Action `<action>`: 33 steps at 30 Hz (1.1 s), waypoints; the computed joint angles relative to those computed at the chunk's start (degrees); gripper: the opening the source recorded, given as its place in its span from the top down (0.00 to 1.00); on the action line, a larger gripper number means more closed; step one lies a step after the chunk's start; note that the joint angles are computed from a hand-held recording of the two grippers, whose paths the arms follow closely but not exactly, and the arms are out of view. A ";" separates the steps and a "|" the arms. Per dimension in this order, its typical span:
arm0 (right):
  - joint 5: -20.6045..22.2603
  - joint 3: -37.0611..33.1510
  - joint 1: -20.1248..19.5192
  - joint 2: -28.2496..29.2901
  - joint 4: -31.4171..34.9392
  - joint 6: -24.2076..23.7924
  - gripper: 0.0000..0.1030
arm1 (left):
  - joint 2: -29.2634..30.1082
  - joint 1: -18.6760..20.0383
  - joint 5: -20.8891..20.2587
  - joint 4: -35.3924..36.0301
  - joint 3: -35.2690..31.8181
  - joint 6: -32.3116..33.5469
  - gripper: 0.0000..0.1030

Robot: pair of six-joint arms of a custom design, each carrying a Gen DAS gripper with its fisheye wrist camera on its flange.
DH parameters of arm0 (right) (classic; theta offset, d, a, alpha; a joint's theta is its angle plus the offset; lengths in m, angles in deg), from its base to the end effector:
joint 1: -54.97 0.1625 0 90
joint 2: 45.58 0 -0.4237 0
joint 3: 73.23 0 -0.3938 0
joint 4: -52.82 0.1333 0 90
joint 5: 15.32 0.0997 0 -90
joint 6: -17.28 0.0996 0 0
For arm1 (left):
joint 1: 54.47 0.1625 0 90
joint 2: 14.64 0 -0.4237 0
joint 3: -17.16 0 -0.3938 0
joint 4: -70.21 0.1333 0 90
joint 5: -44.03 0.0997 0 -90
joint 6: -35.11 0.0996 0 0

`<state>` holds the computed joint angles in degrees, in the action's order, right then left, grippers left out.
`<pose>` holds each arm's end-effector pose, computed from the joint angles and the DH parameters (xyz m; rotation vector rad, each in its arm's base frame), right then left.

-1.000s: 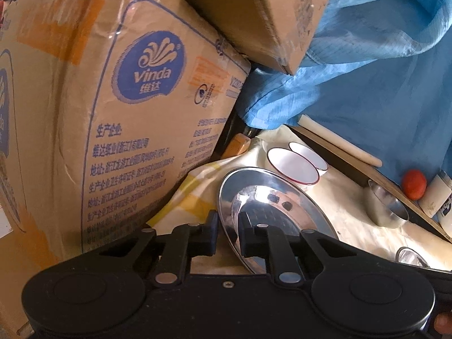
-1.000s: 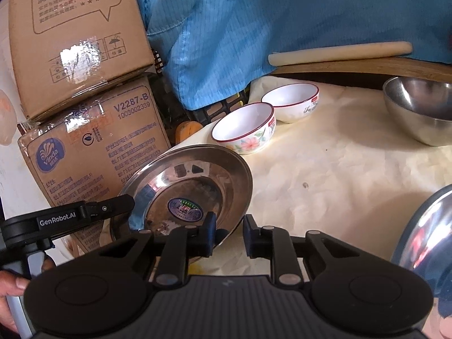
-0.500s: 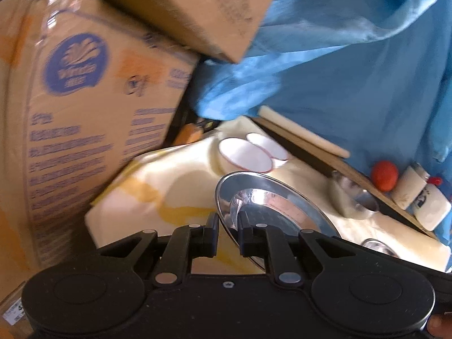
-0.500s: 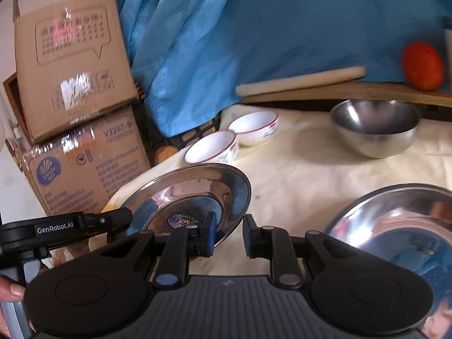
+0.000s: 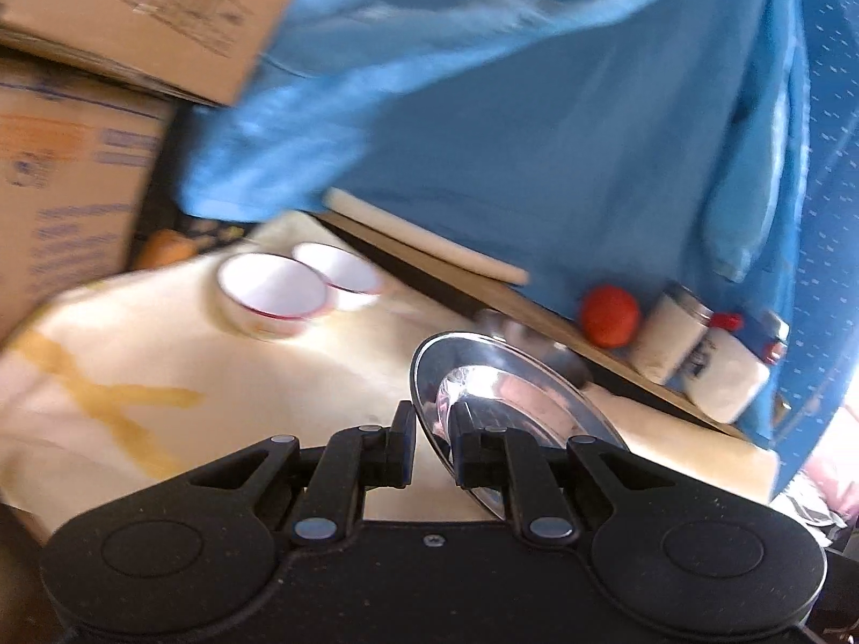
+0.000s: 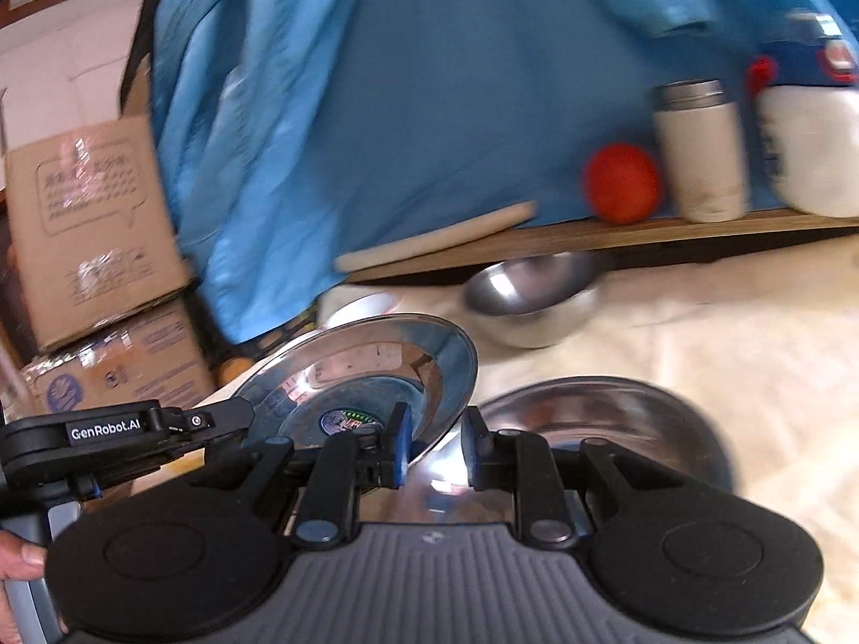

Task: Organize plates and bowls
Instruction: 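Carry the stickered plate with both grippers over the stacked dishes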

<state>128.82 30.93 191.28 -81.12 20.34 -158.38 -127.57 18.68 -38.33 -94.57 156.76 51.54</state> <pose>0.3810 -0.2912 -0.0728 0.2576 -2.2854 1.5088 0.0455 -0.3553 0.3843 0.7113 2.6671 -1.2322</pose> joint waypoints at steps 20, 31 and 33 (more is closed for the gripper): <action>13.09 5.72 3.83 -1.70 2.68 10.55 0.77 | 2.22 -5.02 -1.66 3.57 4.11 -1.06 0.87; 12.57 5.32 3.70 -1.32 4.38 12.02 0.77 | 1.63 -4.81 -0.99 4.52 4.10 -0.59 0.87; 12.56 5.32 3.64 -1.32 4.18 11.78 0.77 | 1.61 -4.75 -1.06 4.55 4.10 -0.53 0.87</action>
<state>141.38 36.25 194.91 -82.44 24.52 -146.60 -125.96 13.93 -39.39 -90.02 160.86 51.01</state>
